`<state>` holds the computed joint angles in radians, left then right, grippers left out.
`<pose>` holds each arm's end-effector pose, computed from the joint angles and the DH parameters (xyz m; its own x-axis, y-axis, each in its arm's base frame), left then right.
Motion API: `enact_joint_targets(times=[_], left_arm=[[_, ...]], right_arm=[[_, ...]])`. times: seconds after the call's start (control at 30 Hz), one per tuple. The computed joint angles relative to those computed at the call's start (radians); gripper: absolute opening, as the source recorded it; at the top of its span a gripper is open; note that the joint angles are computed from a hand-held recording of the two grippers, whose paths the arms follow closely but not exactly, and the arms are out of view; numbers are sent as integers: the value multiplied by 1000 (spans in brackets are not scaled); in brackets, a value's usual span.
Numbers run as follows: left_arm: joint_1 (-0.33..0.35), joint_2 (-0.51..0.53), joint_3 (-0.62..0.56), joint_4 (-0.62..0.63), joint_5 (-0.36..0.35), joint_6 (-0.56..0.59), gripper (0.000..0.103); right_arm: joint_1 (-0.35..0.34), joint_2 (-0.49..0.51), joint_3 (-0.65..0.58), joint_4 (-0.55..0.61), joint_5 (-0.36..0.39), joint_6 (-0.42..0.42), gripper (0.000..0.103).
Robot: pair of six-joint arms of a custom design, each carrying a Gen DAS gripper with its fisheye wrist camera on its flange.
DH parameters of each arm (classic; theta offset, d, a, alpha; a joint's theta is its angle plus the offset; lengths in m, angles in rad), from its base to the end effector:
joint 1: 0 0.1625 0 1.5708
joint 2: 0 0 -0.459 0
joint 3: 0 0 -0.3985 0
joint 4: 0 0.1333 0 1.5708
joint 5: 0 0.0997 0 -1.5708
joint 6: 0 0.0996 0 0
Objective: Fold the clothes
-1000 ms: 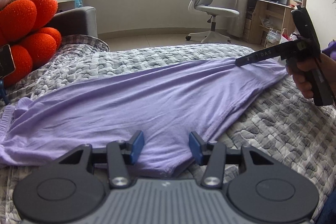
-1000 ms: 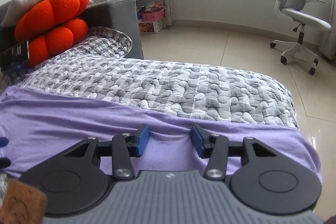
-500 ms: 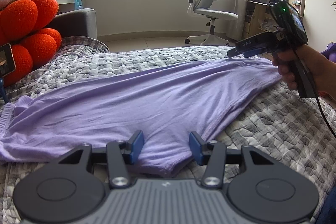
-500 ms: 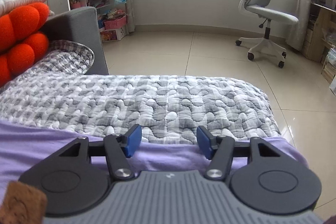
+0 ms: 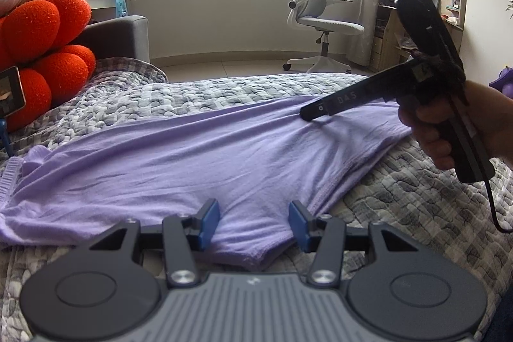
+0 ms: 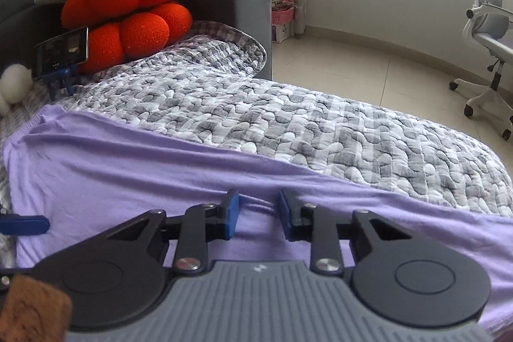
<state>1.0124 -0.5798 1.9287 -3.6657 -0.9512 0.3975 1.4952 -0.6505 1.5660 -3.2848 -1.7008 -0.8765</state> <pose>-0.1558 -0.6101 0.0334 -0.6785 0.3306 -0.6560 0.7069 0.5367 -0.4607 0.0635 -0.7554 0.1270 -0.6686 -0.4276 0.6084 -0.7207 0.5739 -0.3888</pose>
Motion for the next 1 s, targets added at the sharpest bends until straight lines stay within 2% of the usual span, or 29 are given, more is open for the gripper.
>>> enact_joint_targets(times=[0.1,0.3,0.4,0.5,0.67,0.87,1.0], left_arm=[[2,-1,1,-4,-6,1,50],[2,3,4,-20,-9,7,50],[2,1,4,-16,-9,7,50],[3,-2,4,-11,-12,5,50],[10,-46,22,35,-40,-42,51],[43,-94,37,-40,-32,-77,51],[70,-93,14,-15,-38,-89,51]], right_arm=[[5,22,-36,0,-12,0,21],[20,71,-92,-46,-60,-4,21],[28,78,-103,-51,-75,23,23],[31,56,-87,-6,-39,53,28],[55,38,-61,76,18,-33,27],[86,57,-109,228,84,3,27],[109,85,-146,323,117,-3,28]])
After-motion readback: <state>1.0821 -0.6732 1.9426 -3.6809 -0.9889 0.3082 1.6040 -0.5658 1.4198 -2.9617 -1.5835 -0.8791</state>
